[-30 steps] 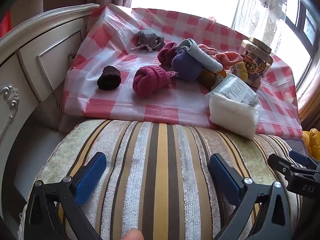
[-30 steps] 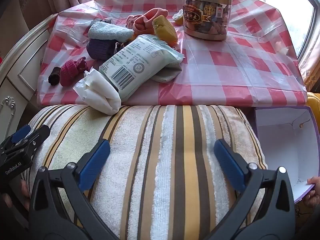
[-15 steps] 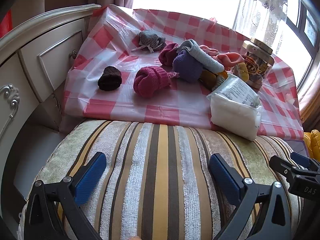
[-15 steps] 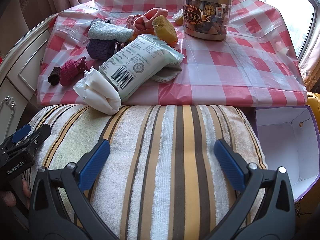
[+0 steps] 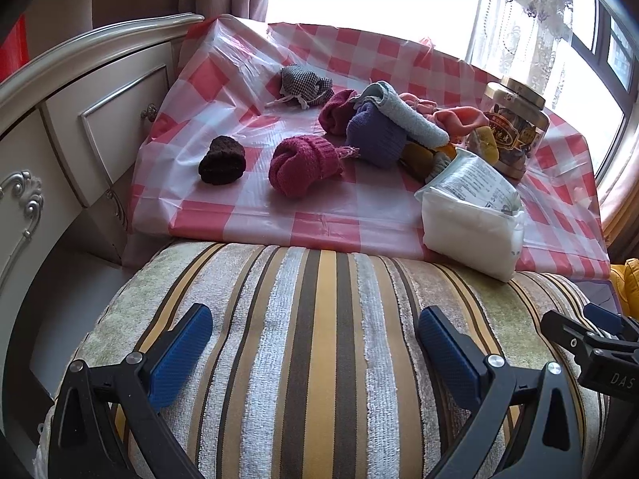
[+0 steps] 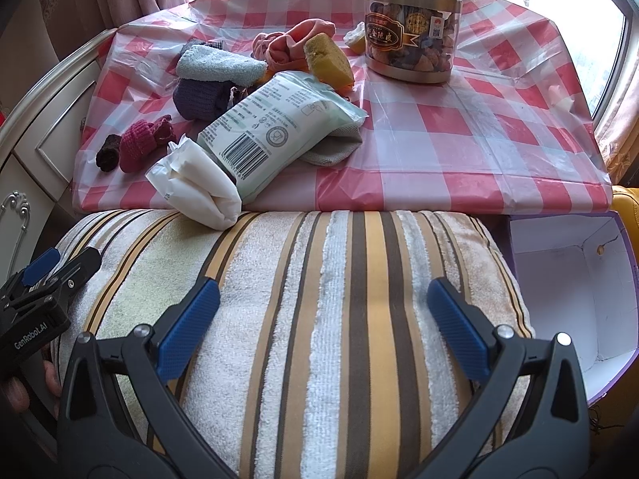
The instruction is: Organize soft objects
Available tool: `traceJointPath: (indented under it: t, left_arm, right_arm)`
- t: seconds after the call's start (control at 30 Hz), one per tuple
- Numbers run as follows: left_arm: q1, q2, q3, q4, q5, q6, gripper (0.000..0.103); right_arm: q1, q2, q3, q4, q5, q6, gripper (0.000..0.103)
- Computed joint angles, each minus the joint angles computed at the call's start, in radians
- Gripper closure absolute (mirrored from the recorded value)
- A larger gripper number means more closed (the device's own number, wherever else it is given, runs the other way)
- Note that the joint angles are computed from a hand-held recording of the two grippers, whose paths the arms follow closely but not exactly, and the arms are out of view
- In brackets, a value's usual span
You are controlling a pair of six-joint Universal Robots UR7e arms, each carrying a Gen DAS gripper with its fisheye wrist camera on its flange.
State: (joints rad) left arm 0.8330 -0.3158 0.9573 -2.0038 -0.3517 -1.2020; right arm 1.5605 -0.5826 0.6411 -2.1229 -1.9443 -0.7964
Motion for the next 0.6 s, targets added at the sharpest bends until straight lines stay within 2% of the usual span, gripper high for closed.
traceJointPath:
  t: [0.6]
  left_arm:
    - [0.002,-0.019,0.027,-0.014,-0.002,0.008,0.0]
  right_arm:
    - [-0.004,-0.003,0.004,-0.005,0.01,-0.001,0.0]
